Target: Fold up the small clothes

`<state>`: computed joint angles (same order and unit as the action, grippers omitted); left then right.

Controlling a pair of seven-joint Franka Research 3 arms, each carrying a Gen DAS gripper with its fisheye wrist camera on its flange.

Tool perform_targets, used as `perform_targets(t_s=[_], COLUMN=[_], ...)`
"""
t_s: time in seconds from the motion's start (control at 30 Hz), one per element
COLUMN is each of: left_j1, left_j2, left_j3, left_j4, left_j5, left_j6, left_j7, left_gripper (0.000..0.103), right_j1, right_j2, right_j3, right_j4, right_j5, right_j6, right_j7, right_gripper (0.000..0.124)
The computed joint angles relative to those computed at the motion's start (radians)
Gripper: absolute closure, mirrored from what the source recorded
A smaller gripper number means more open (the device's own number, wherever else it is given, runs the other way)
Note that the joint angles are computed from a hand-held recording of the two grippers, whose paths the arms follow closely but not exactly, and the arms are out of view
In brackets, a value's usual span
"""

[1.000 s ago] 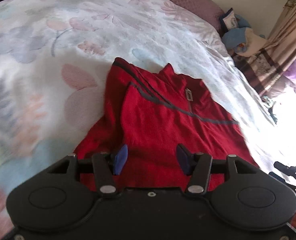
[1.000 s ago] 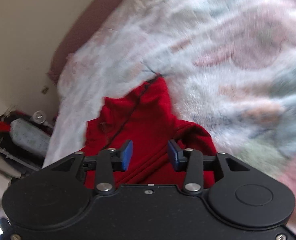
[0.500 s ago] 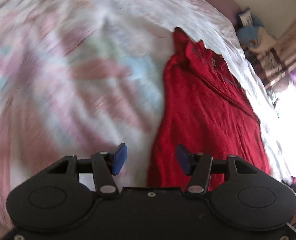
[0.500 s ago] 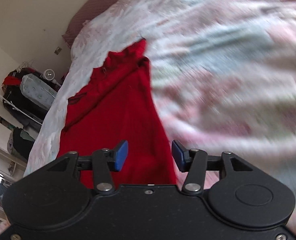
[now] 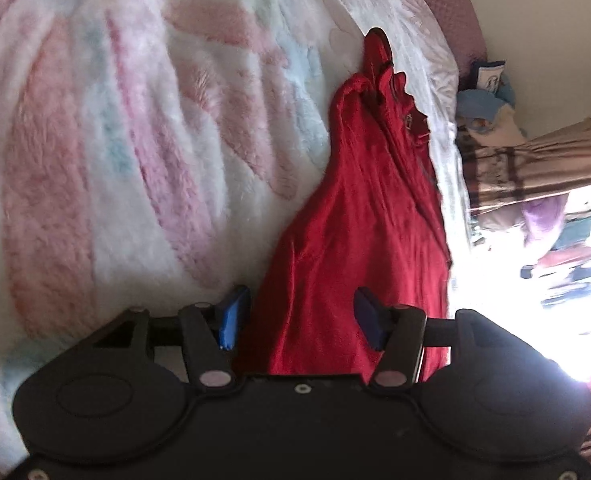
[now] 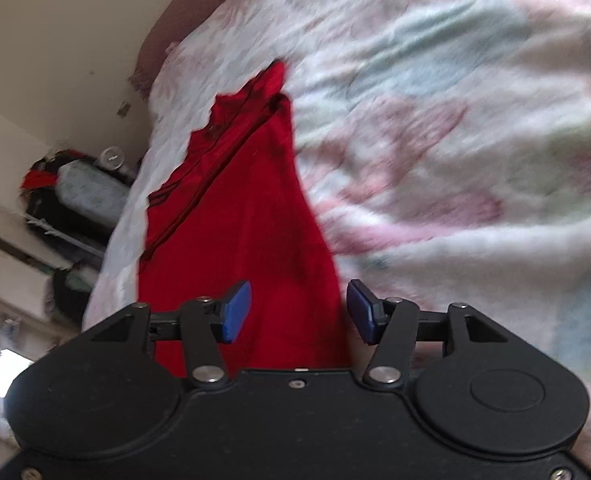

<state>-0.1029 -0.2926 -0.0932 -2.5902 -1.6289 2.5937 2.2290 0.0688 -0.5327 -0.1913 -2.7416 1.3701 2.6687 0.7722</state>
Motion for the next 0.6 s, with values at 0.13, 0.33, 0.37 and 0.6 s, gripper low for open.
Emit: perform_targets(t_s=[0.13,0.33,0.37,0.6], left_j1=[0.007,0.011,0.010,-0.008], left_j2=[-0.024,-0.038,-0.033,0.022], left_j3=[0.015,0.008,0.007,-0.016], left_j4=[-0.040,-0.047,-0.043,0.002], left_j5=[-0.059,-0.009,-0.007,0.025], left_j6=[-0.062,-0.087,-0.084,-0.021], left_j7=[0.055,0.059,0.054,0.037], left_gripper=[0.044,0.044,0.044,0.044], right_j1=[-0.003,-0.025,-0.031,-0.046], right_j2=[0.020,-0.016,-0.018,-0.048], right_j3=[0.001,-0.033,-0.043,-0.027], right_j4=[0.004,-0.026,-0.029,-0.065], right_j5=[-0.041,-0.058,-0.056,0.022], right_j6=[-0.030,-0.093,-0.111,-0.114], right_j7=[-0.003,-0.005,-0.002,-0.050], right_gripper=[0.068,0.068,0.068,0.062])
